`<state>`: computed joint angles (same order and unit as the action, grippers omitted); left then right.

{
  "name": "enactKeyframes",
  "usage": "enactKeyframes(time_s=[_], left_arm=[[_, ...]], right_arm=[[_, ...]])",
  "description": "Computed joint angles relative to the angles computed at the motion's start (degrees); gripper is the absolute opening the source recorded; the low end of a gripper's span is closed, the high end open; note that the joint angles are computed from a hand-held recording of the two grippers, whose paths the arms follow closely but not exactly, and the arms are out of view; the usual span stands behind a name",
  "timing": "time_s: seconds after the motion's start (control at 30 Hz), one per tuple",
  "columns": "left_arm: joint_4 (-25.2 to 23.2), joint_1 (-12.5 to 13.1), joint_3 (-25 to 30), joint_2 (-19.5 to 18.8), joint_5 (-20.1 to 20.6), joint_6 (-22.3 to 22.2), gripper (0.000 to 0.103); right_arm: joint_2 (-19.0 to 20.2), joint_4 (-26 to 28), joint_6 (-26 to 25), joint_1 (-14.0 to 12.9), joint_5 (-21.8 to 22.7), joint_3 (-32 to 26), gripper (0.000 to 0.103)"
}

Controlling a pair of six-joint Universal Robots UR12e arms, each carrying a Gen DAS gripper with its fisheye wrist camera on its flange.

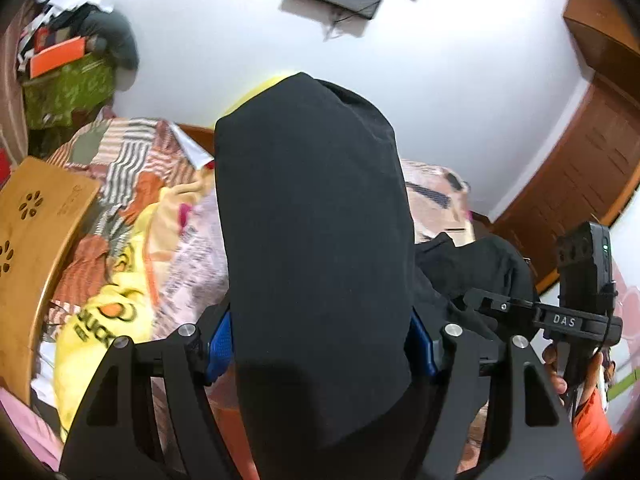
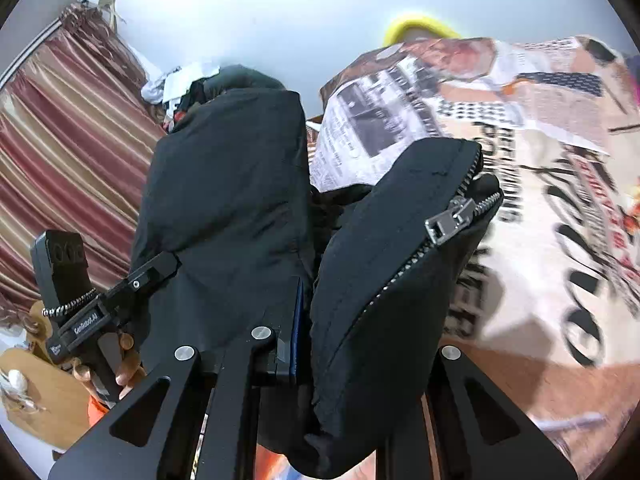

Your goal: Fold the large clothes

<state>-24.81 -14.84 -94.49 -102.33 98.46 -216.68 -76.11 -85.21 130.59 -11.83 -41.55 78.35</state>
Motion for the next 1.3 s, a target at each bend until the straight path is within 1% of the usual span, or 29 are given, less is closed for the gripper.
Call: enactKeyframes(time_s=[0.03, 0.1, 0.13, 0.2, 0.27, 0.33, 0.37, 0.43, 0.47, 0.5, 0.57, 0.6, 0.7, 0.73, 0.8, 0.87, 0.93, 1.03, 1.07, 1.13, 1.2, 1.3], left_arm=[[0.08, 1.14, -0.83, 0.01, -0.88, 0.09, 0.070], [-0.21, 2.54, -1.91, -0.23, -2.04, 0.03, 0.070], [-0.46, 3.39, -2.49, -0.54, -2.93, -0.25, 0.070], [-1.78, 4.95, -3.66, -1.30, -4.87, -1.45, 0.071], [-4.06, 6.27, -4.56, -2.10, -6.92, -3.13, 0.071], [-7.02, 7.13, -5.22, -2.98, -7.78, -5.30, 0.072], [-6.28, 7.58, -6.24, -3.22, -8.50, -6.74, 0.073], [-0.99, 8.05, -8.78, -2.84, -9.45, -8.59, 0.075], [-0.05, 8.16, -9.27, -2.70, -9.73, -8.72, 0.075], [-0.36, 8.06, -9.22, -2.68, -9.54, -8.53, 0.075], [-3.24, 6.96, -8.06, -2.52, -6.95, -8.30, 0.077], [-4.70, 6.49, -7.53, -2.51, -5.86, -8.42, 0.077], [-10.36, 4.74, -5.86, -1.74, -2.51, -8.34, 0.077], [-11.17, 4.61, -5.83, -1.51, -2.08, -7.96, 0.077], [-13.38, 3.61, -5.66, -0.57, -0.54, -7.56, 0.077], [-15.25, 2.75, -5.52, 0.39, 1.02, -7.34, 0.077], [-17.34, 1.48, -5.10, 1.41, 3.27, -7.14, 0.077], [-19.57, -0.85, -4.03, 2.70, 7.11, -6.35, 0.077], [-19.98, -2.02, -3.59, 3.28, 9.00, -5.88, 0.077], [-20.11, -3.94, -2.86, 4.16, 12.16, -5.11, 0.077], [-19.55, -6.10, -1.96, 4.89, 15.67, -4.28, 0.077], [-17.69, -10.28, -0.23, 5.88, 22.36, -2.64, 0.077]], right_arm=[[0.53, -1.85, 1.39, 1.20, -0.61, 0.39, 0.013], [1.03, -3.25, 2.93, 2.47, -1.80, 0.94, 0.013], [1.79, -4.37, 4.43, 3.53, -3.00, 1.18, 0.013], [2.91, -5.36, 6.33, 4.63, -4.85, 1.32, 0.013], [4.52, -6.03, 9.09, 6.04, -7.80, 1.63, 0.013], [5.79, -6.38, 10.99, 7.03, -10.66, 1.94, 0.013], [6.01, -7.07, 11.47, 7.32, -11.87, 2.49, 0.013], [6.09, -7.98, 10.92, 7.66, -13.74, 3.40, 0.012], [5.85, -8.94, 10.51, 7.76, -14.57, 3.90, 0.013], [5.67, -9.47, 9.98, 7.74, -14.87, 4.21, 0.015], [5.45, -8.94, 9.29, 7.54, -15.31, 4.21, 0.015], [5.39, -8.64, 9.45, 7.48, -15.80, 4.15, 0.017], [5.05, -6.36, 9.72, 6.64, -17.24, 3.80, 0.027], [4.73, -6.08, 9.55, 6.14, -17.27, 3.98, 0.029], [4.23, -5.72, 8.61, 5.49, -17.14, 4.08, 0.030], [3.27, -4.46, 7.14, 4.25, -17.04, 4.43, 0.031], [2.24, -4.77, 6.95, 3.26, -16.56, 4.83, 0.032], [0.22, -3.25, 4.14, 1.30, -14.34, 5.07, 0.032], [-0.79, -2.85, 3.02, 0.65, -13.21, 5.29, 0.032], [-2.83, -3.58, 0.83, -0.39, -11.61, 6.07, 0.032], [-5.72, -5.99, -1.91, -1.79, -9.45, 7.73, 0.032], [-11.49, -11.34, -6.41, -5.20, -2.81, 11.68, 0.032]])
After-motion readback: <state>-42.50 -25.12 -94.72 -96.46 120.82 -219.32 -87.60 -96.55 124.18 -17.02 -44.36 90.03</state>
